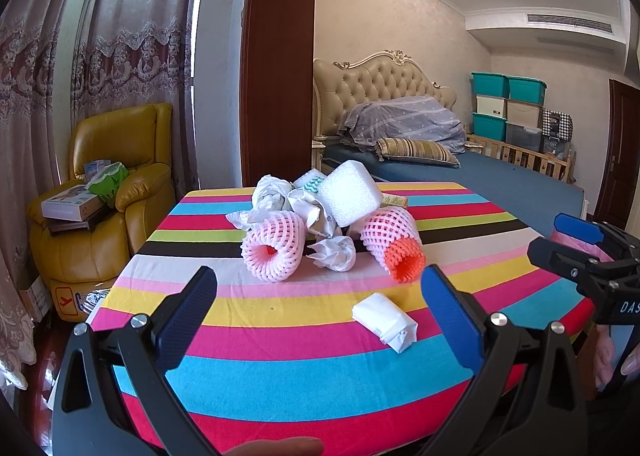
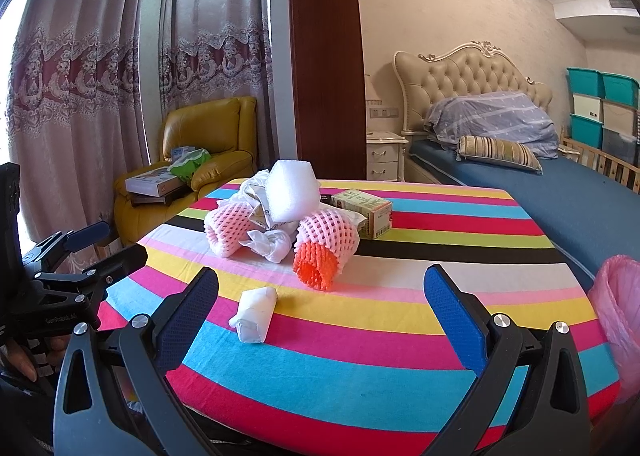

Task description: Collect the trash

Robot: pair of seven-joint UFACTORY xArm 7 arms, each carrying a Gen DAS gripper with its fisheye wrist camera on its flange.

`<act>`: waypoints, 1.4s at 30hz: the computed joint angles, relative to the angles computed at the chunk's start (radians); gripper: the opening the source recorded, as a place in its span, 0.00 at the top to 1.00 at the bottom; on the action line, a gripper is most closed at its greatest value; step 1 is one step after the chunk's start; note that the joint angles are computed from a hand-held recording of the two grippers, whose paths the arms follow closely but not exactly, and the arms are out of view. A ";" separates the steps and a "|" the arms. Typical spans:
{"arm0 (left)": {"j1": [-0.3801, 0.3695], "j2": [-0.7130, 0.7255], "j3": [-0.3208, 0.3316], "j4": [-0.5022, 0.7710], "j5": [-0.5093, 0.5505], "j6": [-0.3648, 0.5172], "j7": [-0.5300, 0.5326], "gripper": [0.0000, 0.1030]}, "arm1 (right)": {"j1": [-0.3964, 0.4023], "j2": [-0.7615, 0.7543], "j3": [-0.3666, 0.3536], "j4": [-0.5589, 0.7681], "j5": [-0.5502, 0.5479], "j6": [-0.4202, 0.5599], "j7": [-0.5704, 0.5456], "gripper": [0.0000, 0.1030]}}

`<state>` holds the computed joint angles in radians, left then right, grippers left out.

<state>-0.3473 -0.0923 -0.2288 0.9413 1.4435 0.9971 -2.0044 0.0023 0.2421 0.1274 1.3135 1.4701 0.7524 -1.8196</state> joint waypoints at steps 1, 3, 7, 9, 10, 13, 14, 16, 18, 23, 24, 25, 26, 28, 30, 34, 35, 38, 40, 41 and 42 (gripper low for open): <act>0.000 0.000 0.000 0.000 -0.001 0.000 0.001 0.04 | 0.001 0.001 0.000 0.001 0.000 -0.002 0.001 0.06; 0.000 0.001 0.000 0.001 -0.001 -0.001 0.000 0.04 | 0.000 0.001 0.000 0.002 -0.001 -0.001 0.003 0.06; 0.003 0.003 0.004 0.002 0.001 -0.009 -0.001 0.04 | -0.001 0.001 0.001 0.002 -0.001 0.000 0.002 0.06; 0.003 0.002 0.004 0.001 0.000 -0.009 0.000 0.04 | -0.001 0.001 0.001 0.002 -0.002 -0.001 0.003 0.06; 0.003 0.002 0.004 0.001 0.000 -0.009 0.000 0.04 | -0.001 0.002 0.001 0.002 -0.002 0.000 0.002 0.06; 0.004 0.003 0.004 0.002 0.000 -0.009 0.000 0.04 | -0.001 0.002 0.001 0.002 -0.001 0.000 0.003 0.06; 0.003 0.003 0.004 0.002 -0.001 -0.009 0.001 0.04 | -0.001 0.002 0.001 0.003 -0.003 0.000 0.004 0.06; 0.004 0.003 0.004 0.002 -0.001 -0.011 0.001 0.04 | -0.001 0.002 0.001 0.002 -0.002 0.000 0.003 0.06; 0.002 0.001 0.003 0.001 -0.001 -0.009 0.001 0.04 | -0.002 0.002 0.001 0.003 -0.001 0.000 0.003 0.06; 0.001 -0.002 0.000 0.000 -0.004 -0.005 0.002 0.04 | -0.003 0.003 0.001 0.005 -0.003 0.002 0.006 0.06; 0.001 -0.001 0.001 0.000 -0.005 -0.005 0.003 0.04 | -0.003 0.003 0.001 0.005 -0.003 0.002 0.006 0.06; 0.001 -0.001 0.000 0.000 -0.005 -0.004 0.003 0.04 | -0.003 0.003 0.001 0.005 -0.003 0.002 0.006 0.06; 0.001 -0.002 0.000 0.000 -0.004 -0.005 0.002 0.04 | -0.003 0.003 0.001 0.006 -0.004 0.003 0.006 0.06; 0.001 -0.002 0.000 0.000 -0.004 -0.005 0.005 0.04 | -0.003 0.003 0.001 0.005 -0.004 0.002 0.007 0.06; 0.001 -0.003 0.000 0.000 -0.004 -0.005 0.006 0.04 | -0.004 0.004 0.001 0.006 -0.003 0.003 0.007 0.06; 0.002 -0.003 0.000 0.001 -0.003 -0.007 0.006 0.04 | -0.004 0.006 0.002 0.009 -0.004 0.002 0.010 0.06; 0.002 -0.005 0.000 0.000 -0.003 -0.010 0.007 0.04 | -0.005 0.007 0.002 0.010 -0.004 0.003 0.011 0.06; 0.002 -0.007 -0.001 0.000 -0.004 -0.014 0.011 0.04 | -0.006 0.007 0.002 0.011 -0.005 0.003 0.013 0.06; 0.003 -0.008 -0.001 -0.001 -0.005 -0.017 0.014 0.04 | -0.006 0.006 0.002 0.011 -0.006 0.003 0.013 0.06; 0.003 -0.009 -0.001 -0.001 -0.005 -0.018 0.015 0.04 | -0.006 0.007 0.002 0.011 -0.005 0.004 0.012 0.06; 0.003 -0.011 -0.002 -0.002 -0.005 -0.018 0.015 0.04 | -0.006 0.007 0.002 0.011 -0.005 0.004 0.012 0.06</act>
